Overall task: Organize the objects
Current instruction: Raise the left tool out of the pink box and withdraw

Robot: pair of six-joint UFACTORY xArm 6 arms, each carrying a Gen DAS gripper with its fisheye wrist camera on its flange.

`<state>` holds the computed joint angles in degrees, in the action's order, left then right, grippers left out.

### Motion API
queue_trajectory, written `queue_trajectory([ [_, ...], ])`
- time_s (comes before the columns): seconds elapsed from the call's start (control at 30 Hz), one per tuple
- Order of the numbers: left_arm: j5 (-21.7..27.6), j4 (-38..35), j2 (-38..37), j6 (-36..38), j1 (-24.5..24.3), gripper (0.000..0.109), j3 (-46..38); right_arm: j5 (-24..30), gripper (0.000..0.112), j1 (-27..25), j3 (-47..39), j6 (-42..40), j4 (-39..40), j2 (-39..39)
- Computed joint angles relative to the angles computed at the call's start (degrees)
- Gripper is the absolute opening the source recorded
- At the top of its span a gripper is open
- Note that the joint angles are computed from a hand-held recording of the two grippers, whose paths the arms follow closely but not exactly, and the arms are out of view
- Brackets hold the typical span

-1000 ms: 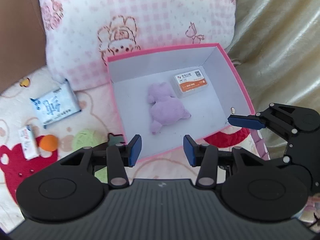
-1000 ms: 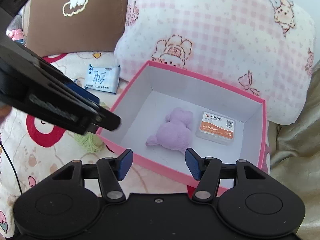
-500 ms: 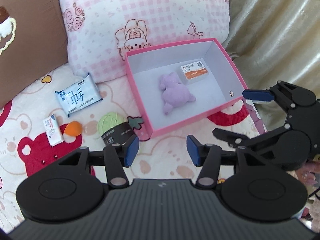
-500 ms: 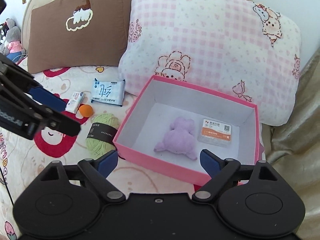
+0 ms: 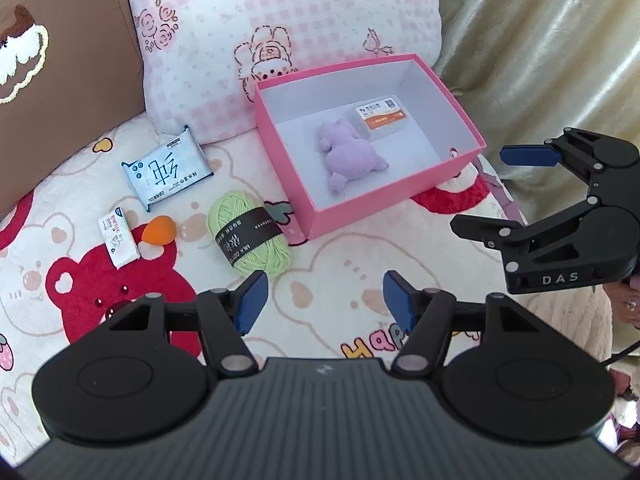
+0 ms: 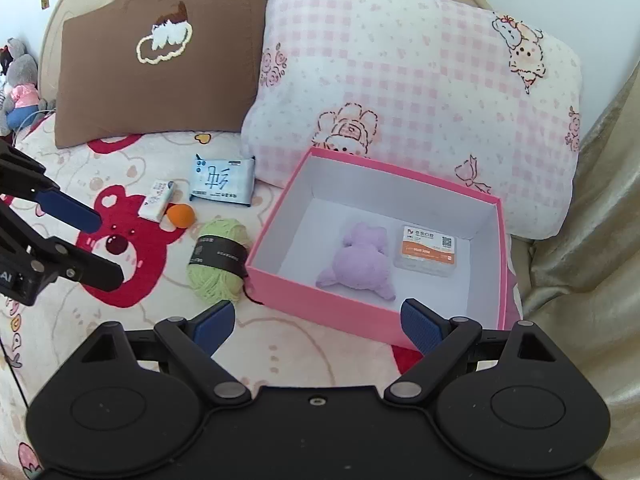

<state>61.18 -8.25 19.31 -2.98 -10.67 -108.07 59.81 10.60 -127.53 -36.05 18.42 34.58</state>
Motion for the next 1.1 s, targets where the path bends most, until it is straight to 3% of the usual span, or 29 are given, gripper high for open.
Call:
queue_trajectory([
  [0.47, -1.74, -1.02, -7.91, 1.28, 1.53, 0.077, 12.26, -5.88, 0.092, 0.48, 17.53, -8.55, 4.22, -10.98],
  [0.67, -3.34, -1.99, -8.60, 2.02, 2.51, 0.078, 16.42, -7.11, 0.092, 2.04, 24.73, -12.40, 5.78, -15.04],
  [1.1, -6.82, -5.96, -10.12, 3.57, 5.99, 0.079, 22.74, -5.55, 0.092, 4.75, 27.68, -12.97, 9.20, -14.89],
])
